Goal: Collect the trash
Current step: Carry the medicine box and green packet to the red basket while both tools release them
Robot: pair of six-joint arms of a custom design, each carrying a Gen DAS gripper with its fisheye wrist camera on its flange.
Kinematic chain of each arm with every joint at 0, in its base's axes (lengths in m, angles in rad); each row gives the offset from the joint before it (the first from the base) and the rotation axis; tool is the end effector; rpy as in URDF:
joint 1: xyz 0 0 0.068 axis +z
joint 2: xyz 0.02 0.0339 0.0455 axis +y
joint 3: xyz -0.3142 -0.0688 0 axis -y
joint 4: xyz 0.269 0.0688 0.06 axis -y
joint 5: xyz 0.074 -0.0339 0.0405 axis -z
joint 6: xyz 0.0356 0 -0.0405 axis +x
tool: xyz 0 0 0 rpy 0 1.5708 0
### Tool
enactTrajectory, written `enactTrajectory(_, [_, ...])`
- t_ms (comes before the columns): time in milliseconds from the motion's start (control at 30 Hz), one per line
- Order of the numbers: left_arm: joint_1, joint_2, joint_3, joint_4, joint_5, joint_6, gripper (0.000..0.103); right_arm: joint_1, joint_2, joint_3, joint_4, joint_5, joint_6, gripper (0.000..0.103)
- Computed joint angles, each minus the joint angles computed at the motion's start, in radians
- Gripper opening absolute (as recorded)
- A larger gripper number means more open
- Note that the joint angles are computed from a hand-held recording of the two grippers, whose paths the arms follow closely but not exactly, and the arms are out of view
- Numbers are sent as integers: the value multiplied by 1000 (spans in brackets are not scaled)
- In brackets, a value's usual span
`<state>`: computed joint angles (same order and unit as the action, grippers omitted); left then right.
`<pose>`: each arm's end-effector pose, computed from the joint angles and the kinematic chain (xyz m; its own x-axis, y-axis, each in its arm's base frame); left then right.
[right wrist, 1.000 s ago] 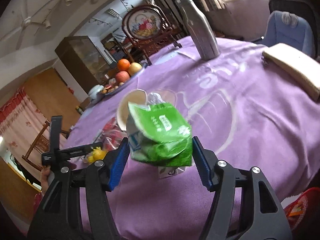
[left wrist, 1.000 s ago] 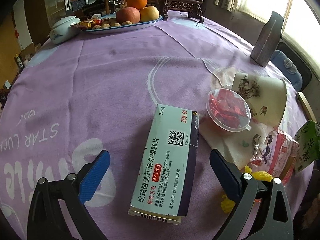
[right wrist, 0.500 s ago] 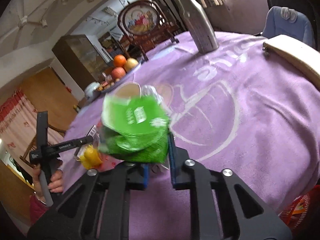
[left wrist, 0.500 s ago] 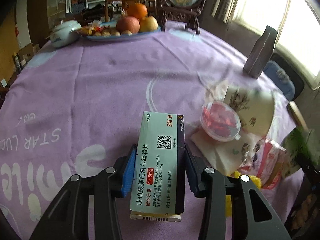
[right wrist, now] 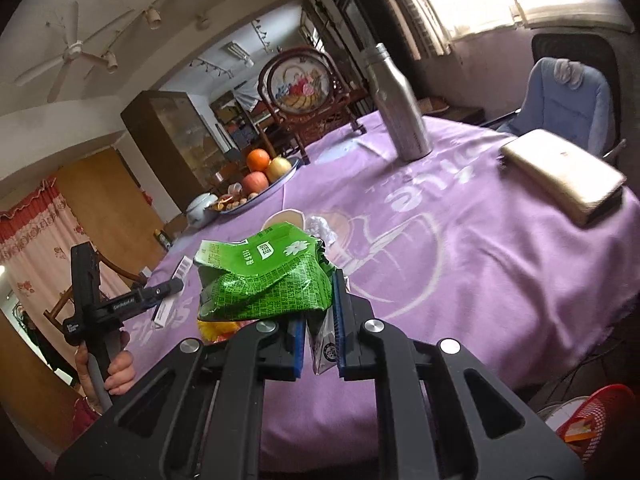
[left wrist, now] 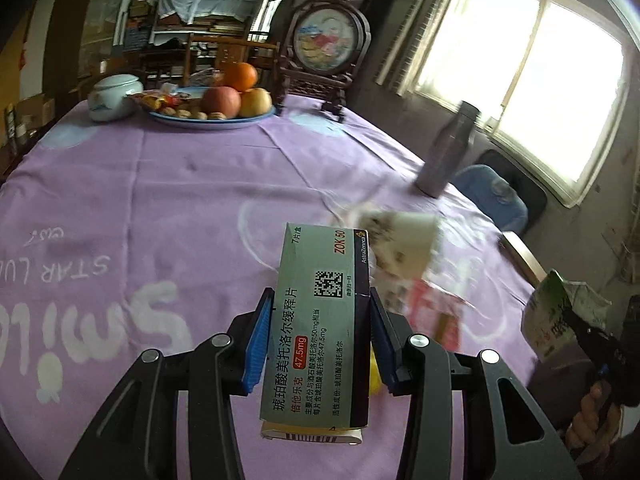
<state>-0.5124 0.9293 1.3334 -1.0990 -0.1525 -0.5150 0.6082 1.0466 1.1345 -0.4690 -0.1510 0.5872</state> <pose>0.1243 -0.0637 0.4563 -0.6743 -0.1793 -0.7164 0.0583 0.9541 -0.2937 0.1831 0.1340 0.4283 -0.6306 0.2284 -0.7418 -0.3966 0.7268 0.5609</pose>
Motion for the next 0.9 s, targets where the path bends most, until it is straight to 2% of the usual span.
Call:
enactTrajectory(200, [-371, 40, 72, -59, -243, -174, 45, -121, -137, -64, -71, -70, -9, 13])
enactTrajectory(300, [-556, 97, 121, -88, -357, -254, 45, -248, -213, -97, -124, -154, -29, 13])
enactTrajectory(467, [-728, 188, 172, -81, -413, -321, 45, -596, -310, -143, -259, -412, -145, 13])
enactTrajectory(533, [-793, 238, 199, -63, -418, -333, 45, -780, -331, -155, -351, -537, -255, 13])
enactTrajectory(633, [-850, 296, 225, -31, -412, -330, 45, -1100, -313, -167, -545, -740, -512, 13])
enactTrajectory(700, [-883, 342, 248, -3, -403, -320, 45, -1227, -283, -177, -638, -790, -658, 13])
enactTrajectory(733, [-898, 368, 260, 11, -396, -313, 45, -1317, -258, -185, -714, -812, -780, 13])
enactTrajectory(833, [-929, 445, 301, 45, -371, -291, 45, -1503, -184, -232, -848, -811, -1049, 13])
enactTrajectory(900, [-932, 496, 324, 69, -339, -269, 45, -1564, -153, -272, -848, -774, -1114, 13])
